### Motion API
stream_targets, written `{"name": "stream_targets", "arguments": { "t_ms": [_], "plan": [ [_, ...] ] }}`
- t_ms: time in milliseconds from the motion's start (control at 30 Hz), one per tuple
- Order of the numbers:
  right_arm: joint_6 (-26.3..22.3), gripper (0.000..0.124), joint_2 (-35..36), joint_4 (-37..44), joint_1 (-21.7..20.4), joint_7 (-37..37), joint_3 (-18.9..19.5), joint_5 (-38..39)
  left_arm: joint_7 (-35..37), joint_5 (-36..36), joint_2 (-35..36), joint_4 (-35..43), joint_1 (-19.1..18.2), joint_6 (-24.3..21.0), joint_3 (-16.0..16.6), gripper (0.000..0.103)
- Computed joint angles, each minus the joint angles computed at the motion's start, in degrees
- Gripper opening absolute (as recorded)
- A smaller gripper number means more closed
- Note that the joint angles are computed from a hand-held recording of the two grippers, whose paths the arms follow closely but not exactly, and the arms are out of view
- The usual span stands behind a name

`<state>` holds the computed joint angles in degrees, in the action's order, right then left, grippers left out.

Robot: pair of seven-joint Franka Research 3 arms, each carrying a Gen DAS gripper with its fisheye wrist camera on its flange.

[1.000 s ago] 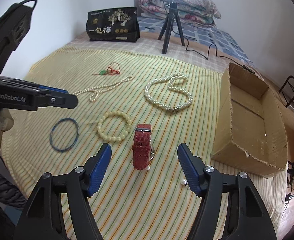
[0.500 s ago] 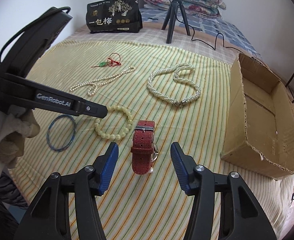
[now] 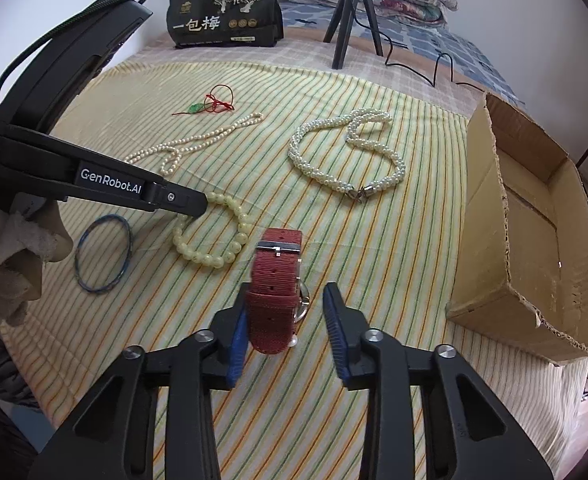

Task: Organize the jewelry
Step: 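Grasp the red-strapped watch with the right tool while the left tool grasps the jade bracelet, then carry both items into the cardboard box and open both tools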

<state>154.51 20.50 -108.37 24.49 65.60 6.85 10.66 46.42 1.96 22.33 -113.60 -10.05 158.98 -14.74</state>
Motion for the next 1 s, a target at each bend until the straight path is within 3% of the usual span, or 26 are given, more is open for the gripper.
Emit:
{"name": "stream_targets", "arguments": {
  "t_ms": [100, 1000],
  "plan": [
    [-0.9, 0.016, 0.1, 0.6, -1.0, -1.5, 1.1, 2.4, -1.3, 1.4, -0.3, -0.2, -0.8, 1.0, 0.9, 0.005],
    [6.2, 0.016, -5.0, -1.9, -3.6, -8.5, 2.2, 11.7, -13.5, 13.8, -8.1, -3.1, -4.2, 8.6, 4.3, 0.005]
  ]
}}
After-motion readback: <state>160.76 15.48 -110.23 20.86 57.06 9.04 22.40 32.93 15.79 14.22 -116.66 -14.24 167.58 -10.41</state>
